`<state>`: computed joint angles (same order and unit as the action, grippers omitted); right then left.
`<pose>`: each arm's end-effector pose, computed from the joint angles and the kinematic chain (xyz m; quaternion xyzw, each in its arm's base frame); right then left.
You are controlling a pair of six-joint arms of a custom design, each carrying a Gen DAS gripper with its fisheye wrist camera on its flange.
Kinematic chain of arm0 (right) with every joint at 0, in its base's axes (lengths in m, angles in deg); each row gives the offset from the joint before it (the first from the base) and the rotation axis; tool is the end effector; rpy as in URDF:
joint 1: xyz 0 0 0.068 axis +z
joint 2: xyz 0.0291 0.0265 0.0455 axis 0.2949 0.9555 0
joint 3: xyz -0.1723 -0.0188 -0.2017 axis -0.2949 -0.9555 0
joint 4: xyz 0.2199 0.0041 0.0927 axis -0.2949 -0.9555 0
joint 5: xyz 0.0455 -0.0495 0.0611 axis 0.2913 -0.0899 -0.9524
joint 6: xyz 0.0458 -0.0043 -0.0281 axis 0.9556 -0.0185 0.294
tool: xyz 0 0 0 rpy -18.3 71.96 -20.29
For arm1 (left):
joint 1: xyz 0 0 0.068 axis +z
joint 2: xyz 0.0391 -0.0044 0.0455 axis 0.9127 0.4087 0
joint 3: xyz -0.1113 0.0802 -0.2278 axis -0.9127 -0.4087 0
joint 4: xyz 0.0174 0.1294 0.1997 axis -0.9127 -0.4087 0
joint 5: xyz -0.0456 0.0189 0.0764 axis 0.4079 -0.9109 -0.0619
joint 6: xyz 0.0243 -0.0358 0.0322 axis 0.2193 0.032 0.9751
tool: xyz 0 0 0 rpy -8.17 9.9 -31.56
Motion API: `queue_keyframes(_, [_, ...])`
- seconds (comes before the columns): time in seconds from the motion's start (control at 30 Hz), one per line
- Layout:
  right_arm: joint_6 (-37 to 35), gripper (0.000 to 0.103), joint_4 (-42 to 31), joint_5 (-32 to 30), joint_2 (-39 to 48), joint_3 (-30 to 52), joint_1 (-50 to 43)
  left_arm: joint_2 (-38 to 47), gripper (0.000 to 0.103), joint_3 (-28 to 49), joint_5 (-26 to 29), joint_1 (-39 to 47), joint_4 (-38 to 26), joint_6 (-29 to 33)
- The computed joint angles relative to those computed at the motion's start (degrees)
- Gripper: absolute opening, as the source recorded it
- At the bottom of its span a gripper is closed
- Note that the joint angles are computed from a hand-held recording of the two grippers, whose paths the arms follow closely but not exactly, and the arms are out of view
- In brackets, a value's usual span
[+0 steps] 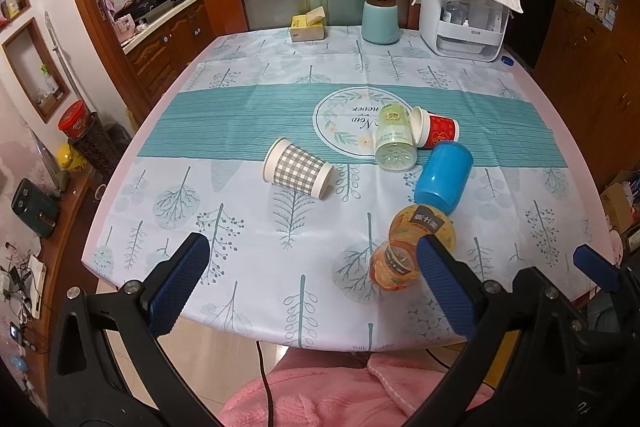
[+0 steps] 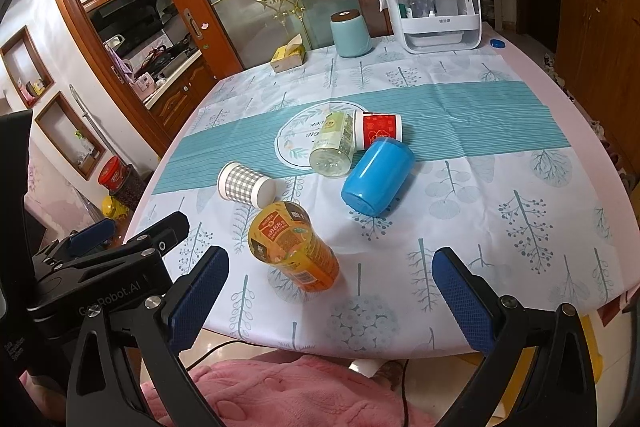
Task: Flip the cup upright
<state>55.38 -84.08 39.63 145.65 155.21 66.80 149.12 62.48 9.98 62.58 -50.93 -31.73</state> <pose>0.1966 0.2088 0.4069 0.0988 0.9335 0.0961 0.3311 0.2662 -0.0140 0.4071 0.0443 0.9418 0.0181 0.3328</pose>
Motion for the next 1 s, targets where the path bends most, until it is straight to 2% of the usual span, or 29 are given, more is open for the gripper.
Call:
queue_keyframes(0.63, [-0.11,0.103,1.01,-1.05,0.56,-0.76,-0.89,0.43,0.102,0.71,-0.39,-0.30,-0.53,-0.05])
queue_keyframes(0.8, [0.98,0.103,1.72,-1.00,0.34,-2.57,-0.15,0.21,0.102,-0.82,1.13,2.15,0.03,1.81])
queue_keyframes(1.0, [2.00,0.103,0.77,-1.43,2.31,-0.83,0.07,0.58,0.102,-1.20,1.77,3.63,0.08,3.32])
